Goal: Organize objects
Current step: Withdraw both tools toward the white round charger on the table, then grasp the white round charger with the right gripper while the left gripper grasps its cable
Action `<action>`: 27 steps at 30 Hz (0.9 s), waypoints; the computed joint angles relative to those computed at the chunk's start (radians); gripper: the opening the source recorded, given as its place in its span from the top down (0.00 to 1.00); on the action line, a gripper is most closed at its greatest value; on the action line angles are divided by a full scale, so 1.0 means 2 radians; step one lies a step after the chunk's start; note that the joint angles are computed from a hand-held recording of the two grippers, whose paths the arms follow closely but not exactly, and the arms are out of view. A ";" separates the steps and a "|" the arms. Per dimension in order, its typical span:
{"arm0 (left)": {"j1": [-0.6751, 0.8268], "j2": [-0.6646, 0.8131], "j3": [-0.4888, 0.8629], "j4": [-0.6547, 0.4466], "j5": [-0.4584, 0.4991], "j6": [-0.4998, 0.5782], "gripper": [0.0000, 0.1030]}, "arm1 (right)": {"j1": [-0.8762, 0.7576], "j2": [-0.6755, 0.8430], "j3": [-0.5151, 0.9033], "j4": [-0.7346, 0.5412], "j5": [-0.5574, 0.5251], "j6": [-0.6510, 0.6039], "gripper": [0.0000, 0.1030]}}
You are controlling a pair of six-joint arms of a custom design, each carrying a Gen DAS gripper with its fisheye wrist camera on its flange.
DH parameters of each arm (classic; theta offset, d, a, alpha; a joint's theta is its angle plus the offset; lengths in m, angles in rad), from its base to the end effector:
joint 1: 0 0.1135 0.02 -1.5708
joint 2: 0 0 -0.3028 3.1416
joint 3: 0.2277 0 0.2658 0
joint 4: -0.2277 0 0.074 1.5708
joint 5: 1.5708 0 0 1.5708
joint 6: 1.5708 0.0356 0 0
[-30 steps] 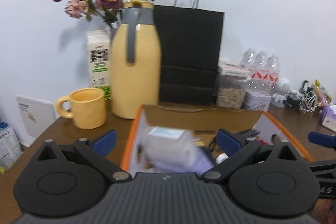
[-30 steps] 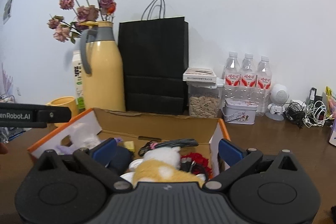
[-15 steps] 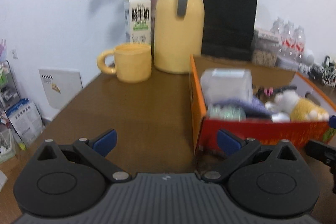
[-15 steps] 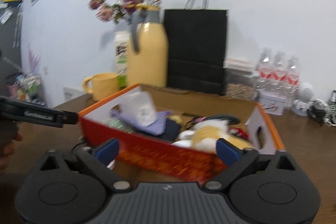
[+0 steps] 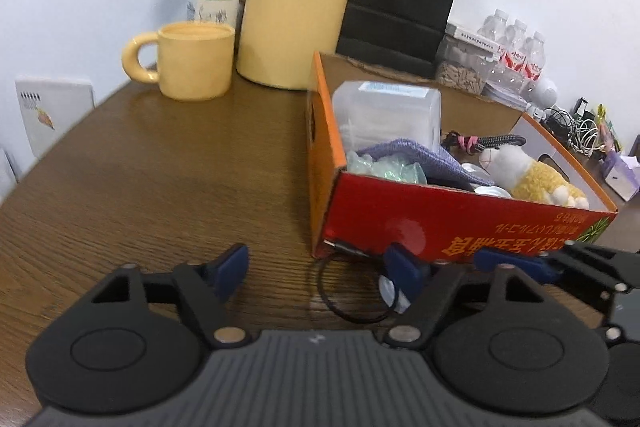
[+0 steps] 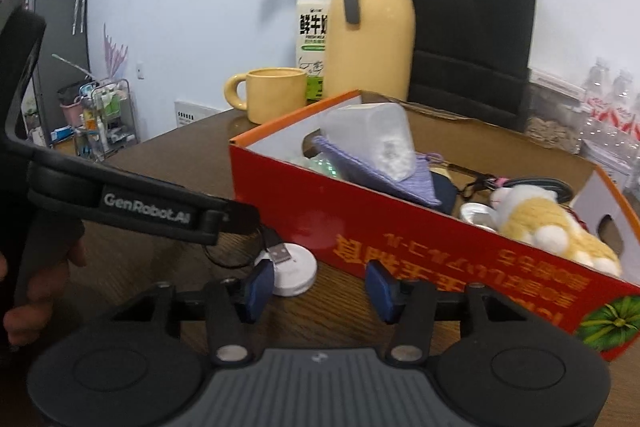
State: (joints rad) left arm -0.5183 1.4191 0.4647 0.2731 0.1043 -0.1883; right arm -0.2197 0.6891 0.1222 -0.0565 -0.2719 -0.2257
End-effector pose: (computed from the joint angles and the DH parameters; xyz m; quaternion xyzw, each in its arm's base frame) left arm 0.2222 -0.1310 0.1673 0.1702 0.8856 -0.1928 0.3868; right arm 0.1240 -0.0179 0.1544 -0.0645 0.8815 0.0178 0.4674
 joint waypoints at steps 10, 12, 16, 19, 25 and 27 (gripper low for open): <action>0.009 0.008 0.002 0.009 0.044 -0.014 0.84 | 0.020 0.088 0.004 0.064 -0.012 0.010 0.54; 0.007 0.007 -0.001 0.011 0.043 -0.012 0.85 | 0.023 0.103 0.004 0.076 -0.011 0.012 0.55; -0.001 -0.004 -0.014 0.024 0.028 -0.001 0.89 | 0.022 0.114 0.005 0.087 -0.013 0.016 0.63; -0.010 -0.010 -0.023 0.032 0.010 0.007 0.90 | 0.021 0.117 0.005 0.090 -0.012 0.016 0.63; -0.025 -0.021 -0.039 0.051 -0.032 0.019 0.90 | 0.026 0.095 -0.001 0.077 -0.006 0.010 0.64; -0.026 -0.021 -0.039 0.051 -0.036 0.020 0.90 | 0.021 0.085 -0.002 0.069 -0.005 0.010 0.64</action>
